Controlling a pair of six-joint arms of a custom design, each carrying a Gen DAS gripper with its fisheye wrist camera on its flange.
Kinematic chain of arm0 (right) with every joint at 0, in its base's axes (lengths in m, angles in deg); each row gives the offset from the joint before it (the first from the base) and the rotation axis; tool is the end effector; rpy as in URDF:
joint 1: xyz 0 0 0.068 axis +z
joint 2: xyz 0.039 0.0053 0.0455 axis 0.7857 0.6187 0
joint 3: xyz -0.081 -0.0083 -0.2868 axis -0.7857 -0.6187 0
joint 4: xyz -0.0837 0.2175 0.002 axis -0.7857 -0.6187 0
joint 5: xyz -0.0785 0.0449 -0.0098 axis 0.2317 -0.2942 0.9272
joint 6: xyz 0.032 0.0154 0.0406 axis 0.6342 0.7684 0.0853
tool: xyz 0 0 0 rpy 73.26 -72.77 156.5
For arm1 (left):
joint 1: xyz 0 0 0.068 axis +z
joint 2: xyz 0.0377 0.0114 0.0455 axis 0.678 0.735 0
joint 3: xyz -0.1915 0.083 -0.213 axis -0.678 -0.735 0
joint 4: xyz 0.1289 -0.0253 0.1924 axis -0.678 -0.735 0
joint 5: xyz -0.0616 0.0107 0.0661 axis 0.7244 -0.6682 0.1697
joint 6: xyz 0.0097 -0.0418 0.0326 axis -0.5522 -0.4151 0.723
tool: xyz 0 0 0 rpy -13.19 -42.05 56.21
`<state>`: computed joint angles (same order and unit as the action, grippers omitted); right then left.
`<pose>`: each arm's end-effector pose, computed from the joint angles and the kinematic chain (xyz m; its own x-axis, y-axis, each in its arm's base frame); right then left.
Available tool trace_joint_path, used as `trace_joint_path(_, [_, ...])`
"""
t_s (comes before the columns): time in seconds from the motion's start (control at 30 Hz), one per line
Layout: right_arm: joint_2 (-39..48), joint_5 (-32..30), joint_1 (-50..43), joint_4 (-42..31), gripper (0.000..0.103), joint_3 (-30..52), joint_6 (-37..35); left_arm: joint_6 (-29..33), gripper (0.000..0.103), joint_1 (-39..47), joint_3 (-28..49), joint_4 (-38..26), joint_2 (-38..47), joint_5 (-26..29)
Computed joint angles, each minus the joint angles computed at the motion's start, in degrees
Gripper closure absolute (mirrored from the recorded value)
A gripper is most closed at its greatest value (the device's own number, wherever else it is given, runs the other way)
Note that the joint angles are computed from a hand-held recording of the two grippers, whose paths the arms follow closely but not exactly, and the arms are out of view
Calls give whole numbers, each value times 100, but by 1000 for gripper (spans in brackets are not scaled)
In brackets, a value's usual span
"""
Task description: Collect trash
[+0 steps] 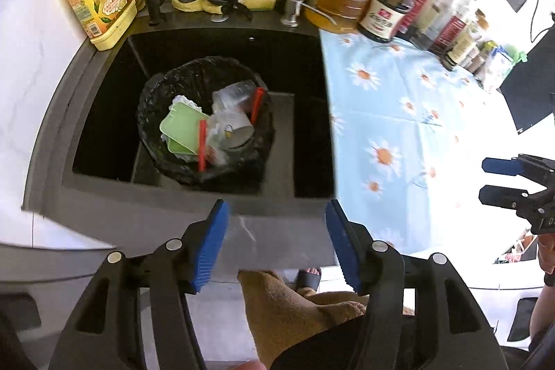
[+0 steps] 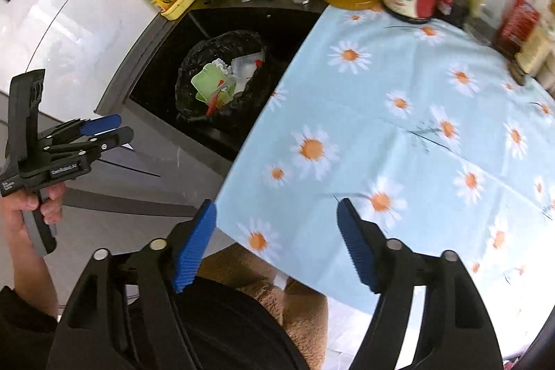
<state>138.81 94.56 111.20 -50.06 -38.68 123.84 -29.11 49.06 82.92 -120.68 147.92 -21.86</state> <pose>0.0724 0.1014 0.2646 -0.7985 0.5161 -0.3100 0.4198 0.8464 0.3278 0.3027 0.0210 0.2715 -0.5510 0.7593 -0.3462 0.8278 0.5500 -0.1113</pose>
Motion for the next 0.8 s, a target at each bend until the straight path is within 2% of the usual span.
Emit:
trace_joint_path(0.13, [-64,857,1959,-718,21,100,2046,127,34,233,-534,-75,-645,60])
trace_joint_path(0.17, [18,1012,2392,-915,16,156,2526,160,30,277,-596,-96,-726,59])
trace_joint_path(0.2, [70,1102,2630,-1077,10,207,2805,220,30,322,-722,-112,-876,60])
trace_joint_path(0.27, [377,1295,3231,-1520,6,389,3574,299,24,411,-913,-158,-1103,63])
trace_joint_path(0.3, [433,1326,3357,-1600,6,427,3732,314,21,459,-964,-200,-1181,78])
trace_joint_path(0.33, [500,1357,3555,-1685,6,469,3978,326,14,507,-1004,-232,-1244,100])
trace_joint_path(0.4, [640,1436,3882,-1846,5,546,4442,370,10,609,-1148,-188,-1403,150])
trace_joint_path(0.47, [766,1467,4016,-1949,5,615,4633,386,7,695,-1314,-67,-1531,164])
trace_joint_path(0.6, [968,1501,4178,-2080,5,734,4904,407,7,829,-1472,40,-1524,144])
trace_joint_path(0.8, [991,1566,3986,-1826,5,691,4654,509,7,1075,-1509,95,-1443,177])
